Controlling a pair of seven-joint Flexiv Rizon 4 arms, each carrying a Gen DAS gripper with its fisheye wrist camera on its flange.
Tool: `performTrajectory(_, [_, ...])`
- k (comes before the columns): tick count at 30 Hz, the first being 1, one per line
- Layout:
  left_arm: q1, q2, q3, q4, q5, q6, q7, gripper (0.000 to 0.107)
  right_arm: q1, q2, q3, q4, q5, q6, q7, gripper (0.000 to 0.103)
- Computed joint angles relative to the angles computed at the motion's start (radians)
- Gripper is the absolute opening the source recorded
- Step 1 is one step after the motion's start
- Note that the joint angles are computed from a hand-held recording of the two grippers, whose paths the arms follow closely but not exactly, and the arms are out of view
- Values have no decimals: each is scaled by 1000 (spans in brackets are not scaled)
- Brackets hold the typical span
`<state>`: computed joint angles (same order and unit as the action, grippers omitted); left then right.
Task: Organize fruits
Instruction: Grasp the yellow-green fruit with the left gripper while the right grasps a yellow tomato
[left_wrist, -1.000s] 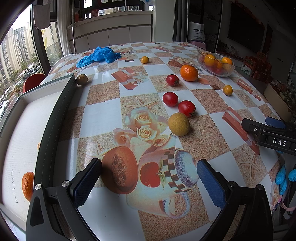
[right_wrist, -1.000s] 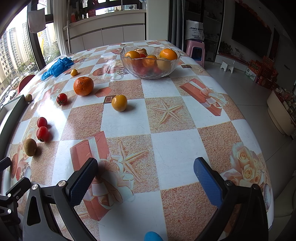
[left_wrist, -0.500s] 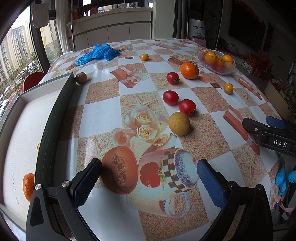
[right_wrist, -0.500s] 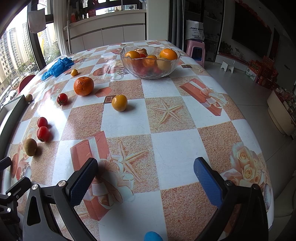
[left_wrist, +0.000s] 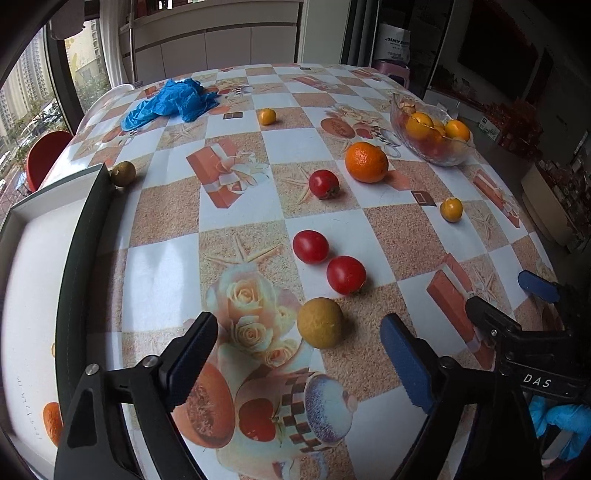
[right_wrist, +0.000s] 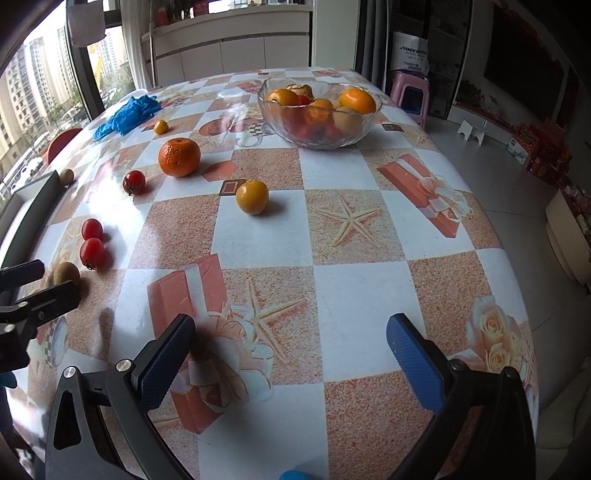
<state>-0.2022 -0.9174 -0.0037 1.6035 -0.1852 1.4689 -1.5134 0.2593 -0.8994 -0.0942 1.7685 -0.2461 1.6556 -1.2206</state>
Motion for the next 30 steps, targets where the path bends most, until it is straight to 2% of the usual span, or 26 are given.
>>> performTrajectory(5, [-38, -18, 50, -27, 11, -9, -35, 91, -76, -24, 108, -104, -26, -110, -26, 103])
performTrajectory(8, [-41, -25, 57, -40, 16, -13, -47, 90, -70, -55, 115, -174, -36, -152, -33, 100])
performTrajectory(15, [-53, -28, 73, -49, 44, -8, -55, 69, -62, -110, 126, -292, -39, -172, -51, 63])
performTrajectory(17, [-51, -27, 71, -45, 45, 6, -59, 53, -64, -118, 130, -301, -35, -157, -59, 50])
performTrajectory(18, [-43, -26, 62, -40, 45, 13, -55, 48, -66, -120, 133, -301, -33, -146, -64, 32])
performTrajectory(19, [-35, -24, 51, -36, 44, 19, -49, 36, -72, -120, 141, -301, -30, -139, -69, 24])
performTrajectory(20, [-21, -21, 32, -30, 43, 24, -37, 26, -95, -121, 173, -304, -25, -143, -82, 24])
performTrajectory(26, [36, 0, -42, 26, 20, 65, 8, 26, -224, -94, 346, -245, 17, -133, -188, 24])
performTrajectory(30, [84, 37, -97, 96, 5, 118, 36, 26, -280, -61, 420, -180, 46, -120, -257, 24])
